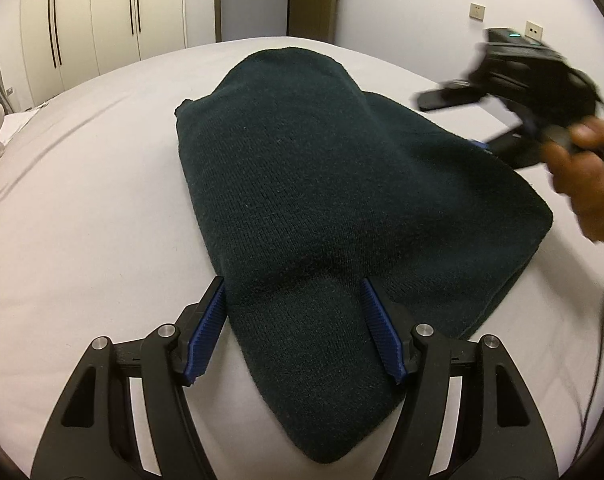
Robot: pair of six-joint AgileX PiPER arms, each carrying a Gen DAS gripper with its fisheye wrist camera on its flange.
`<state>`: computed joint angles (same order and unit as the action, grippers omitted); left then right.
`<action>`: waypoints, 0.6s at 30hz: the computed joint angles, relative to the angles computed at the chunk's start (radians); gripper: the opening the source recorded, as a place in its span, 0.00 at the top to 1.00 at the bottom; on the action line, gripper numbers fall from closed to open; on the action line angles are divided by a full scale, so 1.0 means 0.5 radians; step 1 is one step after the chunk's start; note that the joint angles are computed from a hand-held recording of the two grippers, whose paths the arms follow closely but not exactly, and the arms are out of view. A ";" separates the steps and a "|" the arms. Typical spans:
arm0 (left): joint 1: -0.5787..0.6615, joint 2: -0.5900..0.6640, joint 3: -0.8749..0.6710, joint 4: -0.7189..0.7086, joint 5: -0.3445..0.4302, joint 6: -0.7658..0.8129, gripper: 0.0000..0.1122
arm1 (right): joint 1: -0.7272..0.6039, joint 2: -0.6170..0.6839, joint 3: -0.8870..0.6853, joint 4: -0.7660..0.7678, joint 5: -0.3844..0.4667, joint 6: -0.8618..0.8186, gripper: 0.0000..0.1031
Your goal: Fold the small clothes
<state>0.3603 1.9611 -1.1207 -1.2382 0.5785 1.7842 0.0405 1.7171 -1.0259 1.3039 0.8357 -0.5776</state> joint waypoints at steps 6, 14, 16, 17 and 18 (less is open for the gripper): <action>-0.091 -0.102 0.297 -0.324 -0.089 0.273 0.40 | -0.002 0.143 -0.174 -0.167 -0.185 0.250 0.92; -0.070 -0.114 0.121 0.050 -0.035 -0.152 0.39 | -0.099 -0.006 0.061 0.001 -0.346 -0.036 0.95; -0.074 -0.120 0.081 0.147 -0.030 -0.271 0.38 | -0.041 -0.035 0.010 -0.211 -0.367 0.104 0.87; -0.135 -0.170 0.151 0.130 -0.076 -0.293 0.38 | -0.024 -0.102 0.013 -0.317 -0.372 0.245 0.84; -0.154 -0.167 0.160 0.129 -0.101 -0.297 0.38 | -0.007 -0.152 0.025 -0.387 -0.376 0.331 0.77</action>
<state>0.2832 1.8778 -1.0406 -1.1739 0.5278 1.6355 0.0371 1.6412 -1.0136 1.1102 0.6477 -0.4121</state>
